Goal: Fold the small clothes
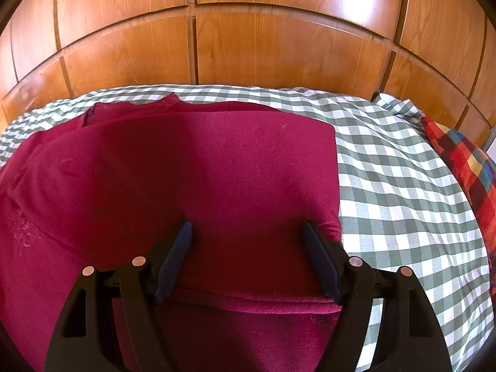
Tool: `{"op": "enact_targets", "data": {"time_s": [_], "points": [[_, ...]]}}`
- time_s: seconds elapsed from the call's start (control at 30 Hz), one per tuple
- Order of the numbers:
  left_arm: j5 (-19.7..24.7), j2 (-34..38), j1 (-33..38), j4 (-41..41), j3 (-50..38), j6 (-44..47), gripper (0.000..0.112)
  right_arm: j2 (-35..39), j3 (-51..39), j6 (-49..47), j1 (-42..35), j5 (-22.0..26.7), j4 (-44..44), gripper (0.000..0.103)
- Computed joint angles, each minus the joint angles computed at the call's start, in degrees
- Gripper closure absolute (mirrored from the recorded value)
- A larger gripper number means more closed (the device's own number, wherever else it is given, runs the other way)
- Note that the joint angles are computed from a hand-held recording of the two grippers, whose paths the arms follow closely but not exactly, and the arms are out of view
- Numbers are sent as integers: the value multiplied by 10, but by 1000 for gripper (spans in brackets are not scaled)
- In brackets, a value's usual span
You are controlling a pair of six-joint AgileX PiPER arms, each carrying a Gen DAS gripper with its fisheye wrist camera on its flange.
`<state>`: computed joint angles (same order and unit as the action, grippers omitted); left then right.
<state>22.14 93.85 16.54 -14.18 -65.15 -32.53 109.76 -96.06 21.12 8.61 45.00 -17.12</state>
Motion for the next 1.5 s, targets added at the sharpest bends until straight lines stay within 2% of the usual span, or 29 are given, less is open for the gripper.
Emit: {"op": "enact_targets", "data": {"time_s": [0.07, 0.13, 0.2, 0.33, 0.37, 0.4, 0.43, 0.47, 0.63, 0.7, 0.93, 1.1, 1.17, 1.23, 1.3, 1.37, 1.5], "points": [[2, 10, 40, -7, -1, -1, 44, 1, -1, 4, 1, 2, -6, 29], [14, 33, 70, -69, -18, 64, 44, 1, -1, 7, 3, 3, -11, 29], [20, 53, 83, -90, -34, 85, 46, 1, -1, 11, 4, 4, -16, 28], [53, 103, 79, -2, -101, 25, 46, 1, 0, 14, 5, 4, -20, 28], [63, 110, 76, 26, -114, 2, 50, 1, 1, 14, 5, 3, -20, 28], [79, 115, 73, 46, -129, -12, 73, 1, 1, 14, 5, 3, -20, 28], [88, 124, 74, 44, -142, -4, 92, 1, 1, 14, 5, 3, -20, 28], [96, 134, 74, 18, -154, 19, 105, 0, 1, 14, 6, 3, -20, 28], [97, 114, 32, 63, -170, -13, 106, 0, 2, 13, 5, 3, -20, 28], [93, 105, 4, 47, -181, 6, 106, 0, 2, 13, 5, 3, -20, 28], [74, 92, -168, 34, -252, 71, 105, 0, 1, 13, 5, 3, -18, 28], [93, 146, -294, 71, -338, 74, 105, -1, 2, 11, 3, 0, -11, 28], [117, 193, -330, 58, -393, 88, 105, -2, 3, 12, 3, -1, -9, 28], [150, 243, -369, 83, -449, 75, 104, -2, 4, 10, 2, -3, -6, 28], [186, 286, -394, 107, -499, 67, 99, -3, 6, 7, 0, -5, -1, 28], [215, 318, -411, 124, -529, 55, 88, -2, 5, 5, -2, -6, 4, 28], [160, 279, -411, 130, -441, 59, 73, 6, -20, -16, -9, 17, 33, 28]]}}
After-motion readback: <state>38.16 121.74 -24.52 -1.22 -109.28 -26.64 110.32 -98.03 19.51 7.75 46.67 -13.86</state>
